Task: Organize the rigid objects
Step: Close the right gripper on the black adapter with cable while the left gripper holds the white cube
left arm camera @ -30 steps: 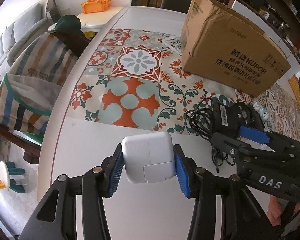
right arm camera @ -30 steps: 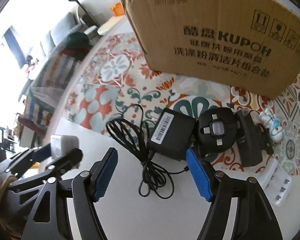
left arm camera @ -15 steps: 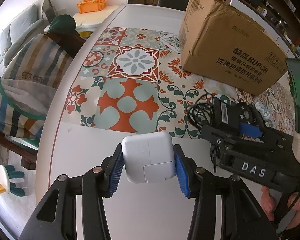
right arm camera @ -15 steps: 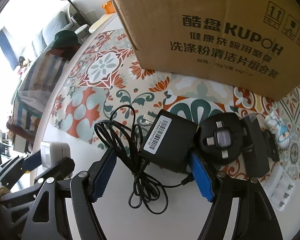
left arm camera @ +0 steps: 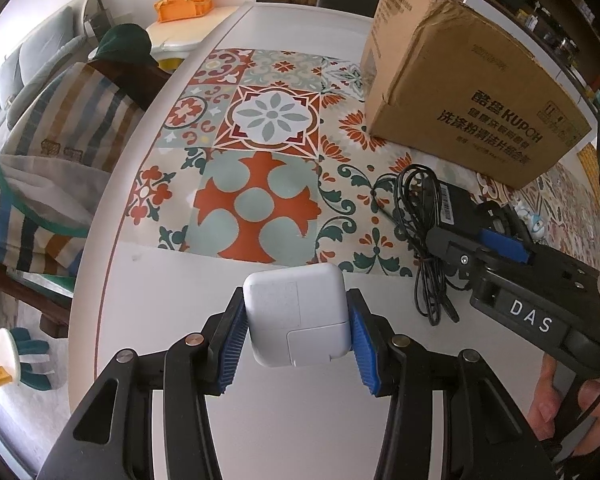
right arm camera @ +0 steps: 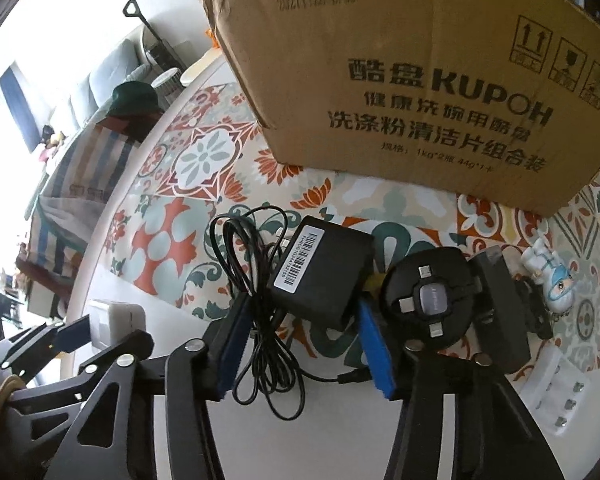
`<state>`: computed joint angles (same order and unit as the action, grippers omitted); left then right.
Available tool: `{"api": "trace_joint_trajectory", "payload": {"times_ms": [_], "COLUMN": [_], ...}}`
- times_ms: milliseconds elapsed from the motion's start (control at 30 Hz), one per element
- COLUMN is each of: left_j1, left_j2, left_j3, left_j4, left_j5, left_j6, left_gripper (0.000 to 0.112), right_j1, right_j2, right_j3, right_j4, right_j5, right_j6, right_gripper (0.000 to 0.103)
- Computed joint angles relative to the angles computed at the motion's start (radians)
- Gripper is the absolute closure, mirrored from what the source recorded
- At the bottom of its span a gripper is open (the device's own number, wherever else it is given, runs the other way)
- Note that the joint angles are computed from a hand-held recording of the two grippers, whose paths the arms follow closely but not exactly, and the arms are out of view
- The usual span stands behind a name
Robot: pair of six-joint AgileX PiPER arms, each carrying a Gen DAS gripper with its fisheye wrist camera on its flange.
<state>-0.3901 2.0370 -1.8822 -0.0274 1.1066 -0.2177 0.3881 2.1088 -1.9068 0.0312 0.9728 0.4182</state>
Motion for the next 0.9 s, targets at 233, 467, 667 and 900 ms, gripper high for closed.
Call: {"api": "trace_joint_trajectory", "payload": {"times_ms": [233,467,667,900], "left_j1": [-0.006,-0.01,-0.009,-0.003], "left_j2": [0.004,0.006,0.006,0.019], "left_j3": [-0.015,-0.015,-0.02,-0.04], "left_j4": [0.002,-0.006,-0.005,-0.001], "left_j5": [0.006,0.006,0.007,0.013], "left_j6": [0.003,0.015,0.017,0.017], "left_gripper": [0.065,0.065,0.065,0.065], "right_j1": [0.001,-0.013,-0.001,-0.008], "right_j2": [-0.017,-0.031,-0.008,0.068], "right_j3": [0.018,0.034,-0.028,-0.13], "right_j4": [0.015,0.07,0.02,0.047], "right_j5": [0.016,0.073,0.11,0.158], "right_j6": [-0.042,-0.068,-0.023,-0.016], "right_gripper": [0.055,0.047,0.033,0.032]}}
